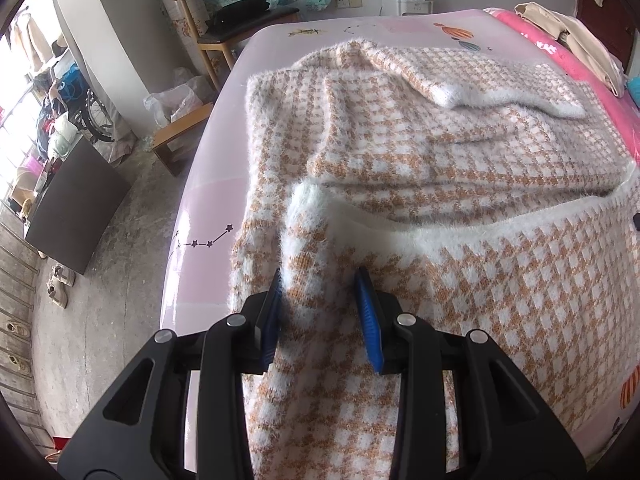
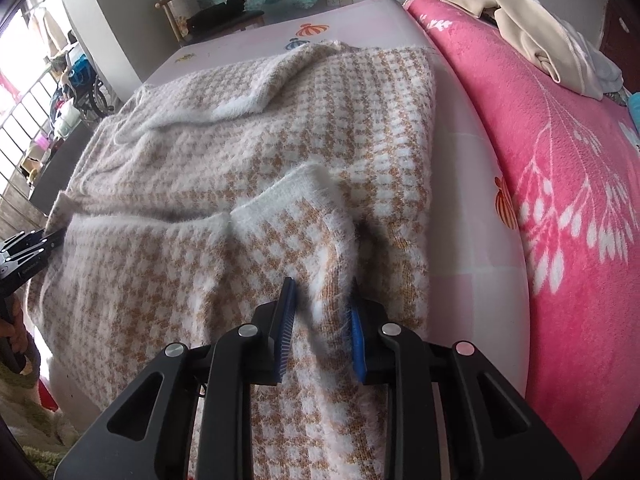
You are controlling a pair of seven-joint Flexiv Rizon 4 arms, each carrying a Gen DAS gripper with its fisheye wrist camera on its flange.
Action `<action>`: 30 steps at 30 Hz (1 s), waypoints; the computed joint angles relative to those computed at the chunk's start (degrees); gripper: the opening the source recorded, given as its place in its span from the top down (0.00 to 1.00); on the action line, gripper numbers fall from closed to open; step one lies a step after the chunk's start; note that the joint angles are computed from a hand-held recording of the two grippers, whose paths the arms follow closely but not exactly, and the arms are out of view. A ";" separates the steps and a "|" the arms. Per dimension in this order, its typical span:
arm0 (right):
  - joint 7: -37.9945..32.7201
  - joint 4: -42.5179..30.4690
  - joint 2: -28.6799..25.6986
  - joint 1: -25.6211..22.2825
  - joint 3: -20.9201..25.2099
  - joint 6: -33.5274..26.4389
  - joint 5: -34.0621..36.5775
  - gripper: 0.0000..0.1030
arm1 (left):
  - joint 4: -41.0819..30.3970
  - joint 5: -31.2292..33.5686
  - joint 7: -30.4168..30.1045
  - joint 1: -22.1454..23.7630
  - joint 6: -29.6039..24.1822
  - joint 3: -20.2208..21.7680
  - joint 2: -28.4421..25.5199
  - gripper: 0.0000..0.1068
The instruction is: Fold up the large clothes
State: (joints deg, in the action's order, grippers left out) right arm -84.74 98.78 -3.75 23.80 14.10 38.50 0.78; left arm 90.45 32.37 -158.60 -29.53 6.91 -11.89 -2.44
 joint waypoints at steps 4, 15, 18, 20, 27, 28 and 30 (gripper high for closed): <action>1.80 1.41 0.60 0.56 0.25 1.43 -2.84 0.86 | 0.22 0.78 0.31 -0.28 -0.20 -0.23 0.28 0.70; 4.60 3.55 4.41 0.23 0.38 5.50 -2.56 0.92 | 1.69 3.54 -2.21 -0.46 0.93 -1.98 4.22 0.90; 5.55 4.26 6.30 0.24 0.58 6.41 -3.02 0.93 | 1.80 5.39 -2.85 -0.59 0.80 -3.30 6.03 0.91; 6.42 4.59 7.53 0.19 0.60 7.02 -3.16 0.93 | 1.78 6.47 -3.24 -0.46 0.85 -4.23 7.32 0.92; 7.48 3.01 9.40 0.30 0.28 9.88 -2.84 0.93 | -0.32 10.26 -3.20 1.30 0.64 -7.48 10.78 0.92; 7.24 2.26 9.04 0.42 0.21 10.50 -3.09 0.93 | -1.08 10.84 -2.66 1.86 0.83 -7.78 10.83 0.92; 6.38 0.19 7.77 0.70 -0.05 11.69 -3.46 0.93 | -2.01 12.07 -1.26 2.83 1.62 -8.04 11.30 0.92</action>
State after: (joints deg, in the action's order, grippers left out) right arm -78.36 98.96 4.02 24.50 14.04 50.19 -2.68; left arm 88.45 44.44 -159.87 -26.71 8.52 -19.93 8.85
